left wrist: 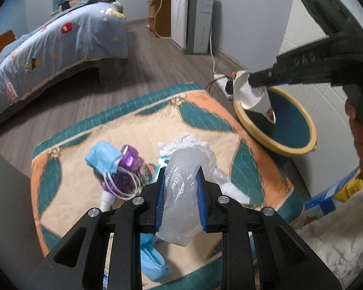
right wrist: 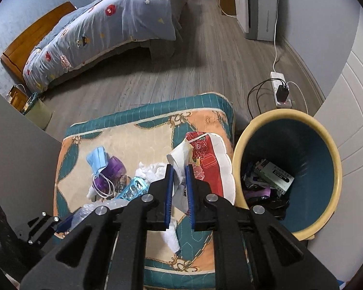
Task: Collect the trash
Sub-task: 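Carry the paper cup and plastic bag over the bin and release the bag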
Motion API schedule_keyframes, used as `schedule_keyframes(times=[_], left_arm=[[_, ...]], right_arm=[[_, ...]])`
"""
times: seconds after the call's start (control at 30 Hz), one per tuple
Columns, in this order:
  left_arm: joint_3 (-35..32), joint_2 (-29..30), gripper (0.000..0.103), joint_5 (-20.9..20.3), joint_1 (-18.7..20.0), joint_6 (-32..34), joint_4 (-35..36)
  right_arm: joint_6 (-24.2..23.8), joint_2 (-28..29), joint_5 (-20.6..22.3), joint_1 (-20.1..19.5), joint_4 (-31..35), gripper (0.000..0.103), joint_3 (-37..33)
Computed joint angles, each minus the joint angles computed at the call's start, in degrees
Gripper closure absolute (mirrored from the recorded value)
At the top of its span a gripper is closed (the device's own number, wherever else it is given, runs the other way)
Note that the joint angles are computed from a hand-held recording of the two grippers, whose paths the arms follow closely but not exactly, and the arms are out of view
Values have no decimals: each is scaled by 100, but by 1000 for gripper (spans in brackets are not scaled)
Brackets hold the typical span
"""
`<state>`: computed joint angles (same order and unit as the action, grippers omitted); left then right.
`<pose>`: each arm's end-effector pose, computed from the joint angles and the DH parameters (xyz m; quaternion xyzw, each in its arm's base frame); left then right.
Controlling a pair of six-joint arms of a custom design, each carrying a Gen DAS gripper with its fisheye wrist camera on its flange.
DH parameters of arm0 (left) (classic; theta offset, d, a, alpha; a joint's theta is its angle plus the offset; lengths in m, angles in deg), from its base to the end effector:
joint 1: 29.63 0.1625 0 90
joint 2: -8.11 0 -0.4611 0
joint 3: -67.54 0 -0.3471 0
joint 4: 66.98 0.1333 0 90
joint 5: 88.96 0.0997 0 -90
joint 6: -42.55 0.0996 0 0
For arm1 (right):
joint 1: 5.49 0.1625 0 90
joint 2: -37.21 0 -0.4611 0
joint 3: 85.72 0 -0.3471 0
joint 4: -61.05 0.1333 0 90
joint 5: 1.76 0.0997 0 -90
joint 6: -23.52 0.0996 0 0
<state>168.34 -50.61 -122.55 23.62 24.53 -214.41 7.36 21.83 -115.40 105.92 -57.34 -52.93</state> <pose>-0.1904 -0.6164 0.2972 0.0798 0.8720 -0.3200 0.3618 0.4122 -0.7955 0.1104 0.2952 -0.9287 0.1029 0.1994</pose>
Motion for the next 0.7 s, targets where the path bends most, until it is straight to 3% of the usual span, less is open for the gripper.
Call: schedule_keyframes(times=[0.4,0.5,0.57,0.7], left_arm=[[-1115,176,78,309,-26,768,531],[-1274,331,78,332,21,1071,341],[-1324,449,78,134,111,1153,-48],[-1799,741,78,-344,298,1038,-29]], right_arm=[[-145,165,350,-91,459,93,-704],[-157,233,412,-138,629,93,-964],[-152,278,425,-178,744,93,-1151],[-118,386,403,-249,946,93,-1571]])
